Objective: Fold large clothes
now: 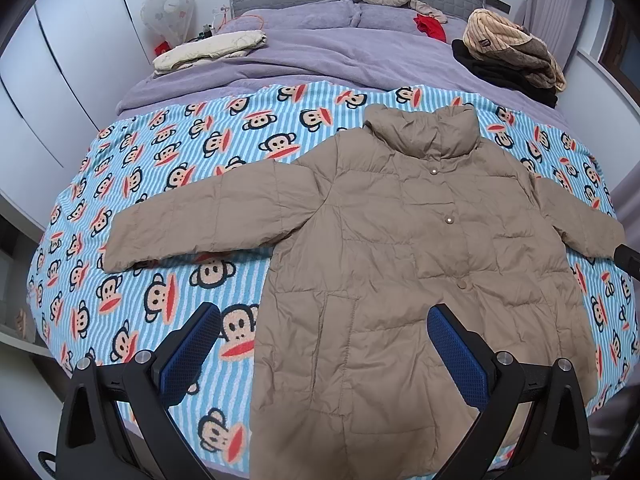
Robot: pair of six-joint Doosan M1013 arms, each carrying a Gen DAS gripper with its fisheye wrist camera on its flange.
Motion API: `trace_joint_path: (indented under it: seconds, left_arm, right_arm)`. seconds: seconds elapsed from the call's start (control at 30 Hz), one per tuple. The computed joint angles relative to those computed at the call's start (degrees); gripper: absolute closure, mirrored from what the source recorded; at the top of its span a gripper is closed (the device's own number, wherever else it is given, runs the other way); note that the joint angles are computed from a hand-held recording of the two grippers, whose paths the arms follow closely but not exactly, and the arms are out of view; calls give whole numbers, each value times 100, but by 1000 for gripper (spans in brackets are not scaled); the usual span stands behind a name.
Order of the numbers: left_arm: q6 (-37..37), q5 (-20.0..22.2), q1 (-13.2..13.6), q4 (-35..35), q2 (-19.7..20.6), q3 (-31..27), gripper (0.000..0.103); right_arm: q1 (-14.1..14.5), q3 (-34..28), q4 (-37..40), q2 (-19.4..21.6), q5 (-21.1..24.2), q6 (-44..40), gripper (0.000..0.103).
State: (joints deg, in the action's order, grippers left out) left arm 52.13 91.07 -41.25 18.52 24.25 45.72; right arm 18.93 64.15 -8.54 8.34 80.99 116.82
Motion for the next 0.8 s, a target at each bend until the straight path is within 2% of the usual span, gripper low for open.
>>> trace_joint_path:
  seconds: [0.8]
  left_arm:
    - [14,-81,73,-108,-55,156,0]
  right_arm:
    - [14,-44,-4,45,22,15,0]
